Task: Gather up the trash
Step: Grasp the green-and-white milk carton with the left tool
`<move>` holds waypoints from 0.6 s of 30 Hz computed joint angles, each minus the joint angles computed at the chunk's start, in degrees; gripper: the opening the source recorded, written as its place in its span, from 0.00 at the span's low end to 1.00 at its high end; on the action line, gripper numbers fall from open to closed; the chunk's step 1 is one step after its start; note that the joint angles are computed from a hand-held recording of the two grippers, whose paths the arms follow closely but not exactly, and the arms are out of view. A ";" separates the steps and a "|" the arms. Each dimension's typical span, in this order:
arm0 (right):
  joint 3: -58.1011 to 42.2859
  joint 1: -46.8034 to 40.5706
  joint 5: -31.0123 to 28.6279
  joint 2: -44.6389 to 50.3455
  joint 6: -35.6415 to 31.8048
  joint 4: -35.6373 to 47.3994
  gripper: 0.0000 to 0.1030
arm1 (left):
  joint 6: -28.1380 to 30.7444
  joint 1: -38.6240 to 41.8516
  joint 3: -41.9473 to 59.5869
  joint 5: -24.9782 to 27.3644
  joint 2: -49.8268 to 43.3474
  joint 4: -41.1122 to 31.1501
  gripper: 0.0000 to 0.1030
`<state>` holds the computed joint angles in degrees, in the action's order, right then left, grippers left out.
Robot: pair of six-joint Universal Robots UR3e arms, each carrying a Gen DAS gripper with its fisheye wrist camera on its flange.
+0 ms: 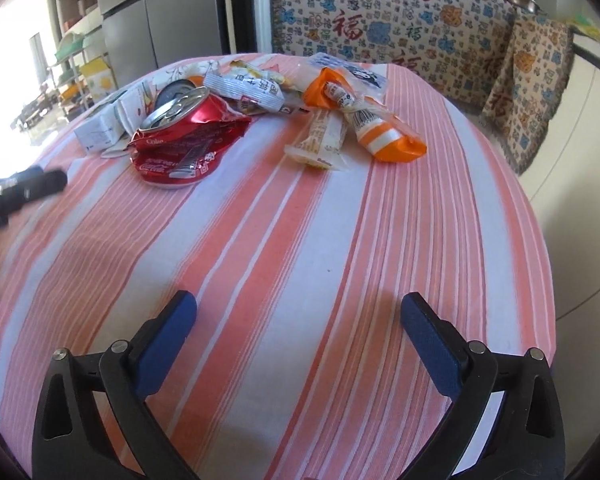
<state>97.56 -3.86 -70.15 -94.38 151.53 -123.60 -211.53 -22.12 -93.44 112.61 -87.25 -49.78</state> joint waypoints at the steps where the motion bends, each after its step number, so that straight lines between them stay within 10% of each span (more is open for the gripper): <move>1: 0.50 -0.15 0.04 -0.57 -0.23 -0.02 0.98 | 1.56 2.34 1.74 -1.19 -0.41 -0.40 0.69; 9: 0.50 -0.39 0.38 -0.70 -0.28 0.39 0.98 | 9.47 14.52 21.09 -7.35 -13.82 -12.77 0.69; 16: 0.48 -0.58 0.54 -0.70 -0.54 0.55 0.98 | 12.52 16.17 18.74 -9.82 -14.30 -11.73 0.68; 18: 0.54 -0.61 0.60 -0.80 -0.55 0.63 0.98 | 13.19 15.91 17.18 -10.20 -13.56 -10.47 0.47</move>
